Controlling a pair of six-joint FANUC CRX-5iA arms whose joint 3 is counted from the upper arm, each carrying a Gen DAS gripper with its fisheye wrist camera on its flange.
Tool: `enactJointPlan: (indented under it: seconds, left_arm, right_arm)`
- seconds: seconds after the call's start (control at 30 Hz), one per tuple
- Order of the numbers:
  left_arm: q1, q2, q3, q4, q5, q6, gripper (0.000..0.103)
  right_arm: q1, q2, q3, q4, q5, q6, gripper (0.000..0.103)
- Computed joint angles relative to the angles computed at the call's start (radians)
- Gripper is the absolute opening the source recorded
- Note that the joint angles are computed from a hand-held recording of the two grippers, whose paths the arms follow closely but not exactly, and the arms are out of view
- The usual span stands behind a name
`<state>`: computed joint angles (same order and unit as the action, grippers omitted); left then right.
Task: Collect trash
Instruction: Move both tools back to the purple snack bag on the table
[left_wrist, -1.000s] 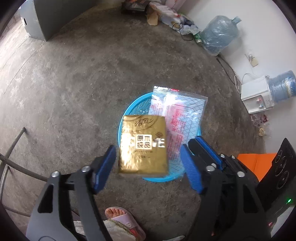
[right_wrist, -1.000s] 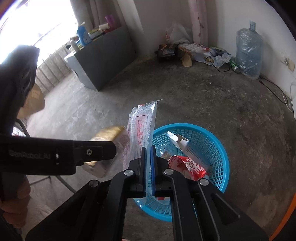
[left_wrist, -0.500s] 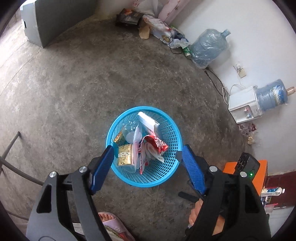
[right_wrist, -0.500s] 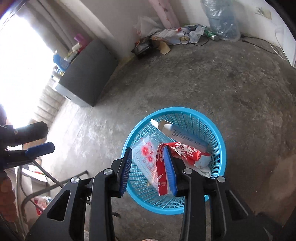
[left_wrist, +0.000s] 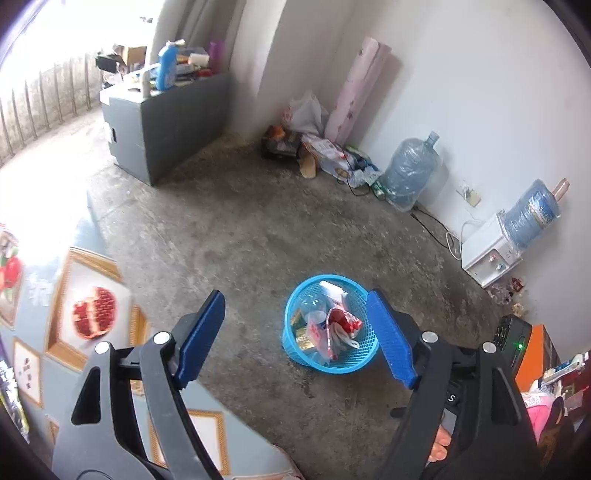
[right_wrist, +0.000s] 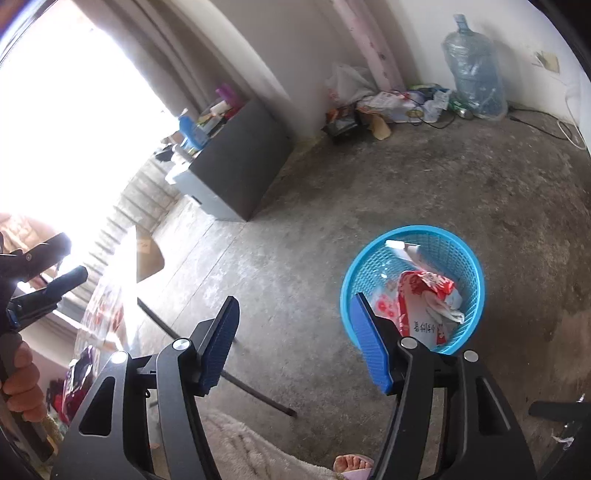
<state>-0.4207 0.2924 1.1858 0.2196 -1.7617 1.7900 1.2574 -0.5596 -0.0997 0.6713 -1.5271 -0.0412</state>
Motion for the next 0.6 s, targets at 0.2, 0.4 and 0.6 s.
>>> enactJointPlan:
  seconds: [0.2, 0.4, 0.6]
  left_arm:
    - [0.104, -0.224, -0.171, -0.068, 0.027, -0.021, 0.075]
    - [0.269, -0.406, -0.32, -0.087, 0.02, -0.055, 0.076]
    - [0.507, -0.532, -0.442, 0.011, 0.001, -0.124, 0.076]
  right_arm:
    - [0.086, 0.135, 0.187, -0.008, -0.062, 0.121, 0.069]
    - [0.145, 0.25, 0.34, -0.022, -0.073, 0.23, 0.073]
    - [0.184, 0.34, 0.456, -0.043, -0.056, 0.306, 0.073]
